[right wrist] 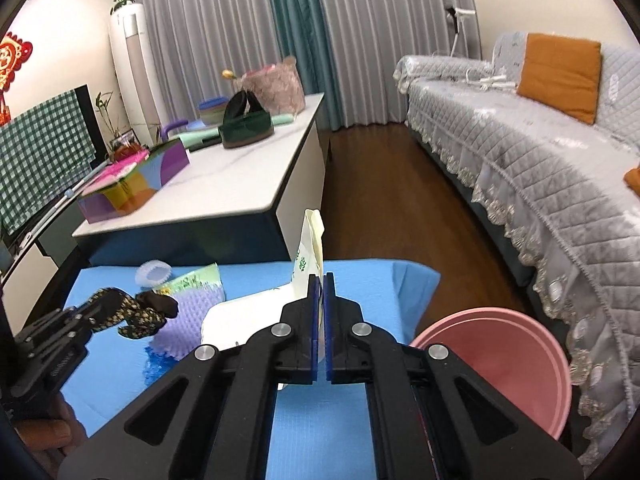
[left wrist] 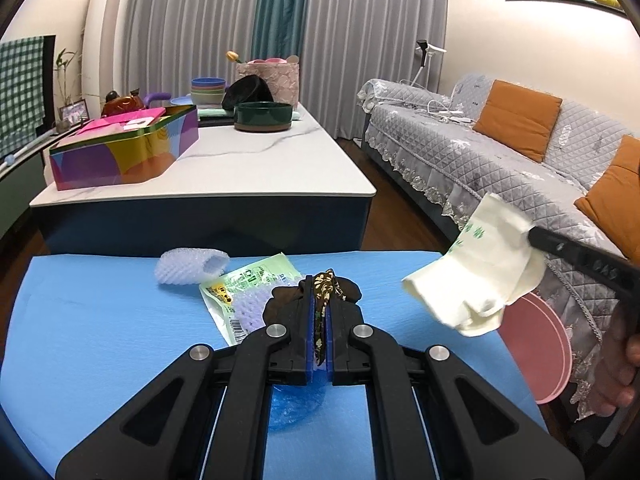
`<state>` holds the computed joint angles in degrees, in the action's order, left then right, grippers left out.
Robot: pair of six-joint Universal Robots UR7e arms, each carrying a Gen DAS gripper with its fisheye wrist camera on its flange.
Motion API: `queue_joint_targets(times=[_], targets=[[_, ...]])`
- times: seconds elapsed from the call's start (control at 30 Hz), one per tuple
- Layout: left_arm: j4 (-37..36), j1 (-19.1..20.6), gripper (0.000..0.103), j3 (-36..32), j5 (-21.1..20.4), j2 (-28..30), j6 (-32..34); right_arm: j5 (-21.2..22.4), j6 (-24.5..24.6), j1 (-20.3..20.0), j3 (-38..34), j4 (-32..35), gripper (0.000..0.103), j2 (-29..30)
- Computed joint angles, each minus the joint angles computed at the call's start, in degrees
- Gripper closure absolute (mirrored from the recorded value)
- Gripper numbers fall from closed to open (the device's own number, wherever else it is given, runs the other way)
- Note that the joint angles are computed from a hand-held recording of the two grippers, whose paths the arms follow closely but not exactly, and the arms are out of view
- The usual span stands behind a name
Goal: Collect trash
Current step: 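Grasp the dark patterned cloth with the left tool while the right tool grasps the cream paper bag, then carry the patterned cloth and cream paper bag over the pink bin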
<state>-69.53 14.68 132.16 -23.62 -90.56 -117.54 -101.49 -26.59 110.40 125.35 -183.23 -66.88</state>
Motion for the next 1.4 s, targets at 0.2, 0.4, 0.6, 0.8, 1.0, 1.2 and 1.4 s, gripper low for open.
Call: queue_joint_targets(times=[0.2,0.4,0.6,0.8,1.0,1.2,1.4], targets=[[1.0,-2.0,0.099,-0.6,-0.4,0.5,-0.5,-1.3,0.8,0.9,1.7,1.2,0.101,-4.8],[2.0,-4.3,0.099,-1.1,-1.0,1.2,-1.0,-2.9,0.1,1.7,2.6,2.4,0.101,-8.3],[1.2,-5.8,0.099,-0.9,-1.8,2.0,-0.7,-3.5,-2.0,1.0,5.4,-1.9,0.101,-9.8],[-1.3,-6.0,0.099,-0.2,-2.3,2.5,1.2,-3.8,-1.8,-1.4,7.3,-4.6,0.101,-10.4],[-6.3,-5.0,0.099,0.3,-1.5,3.8,4.7,-3.9,-1.5,-3.6,7.3,-5.9,0.101,-11.0],[-12.1,-4.3,0.099,0.8,-0.5,5.7,9.4,-4.1,-2.0,-4.2,7.4,-7.1,0.101,-11.2],[-16.1,-3.7,0.099,1.0,-0.1,7.0,12.3,-4.1,-2.3,-4.8,7.4,-7.6,0.101,-11.5]])
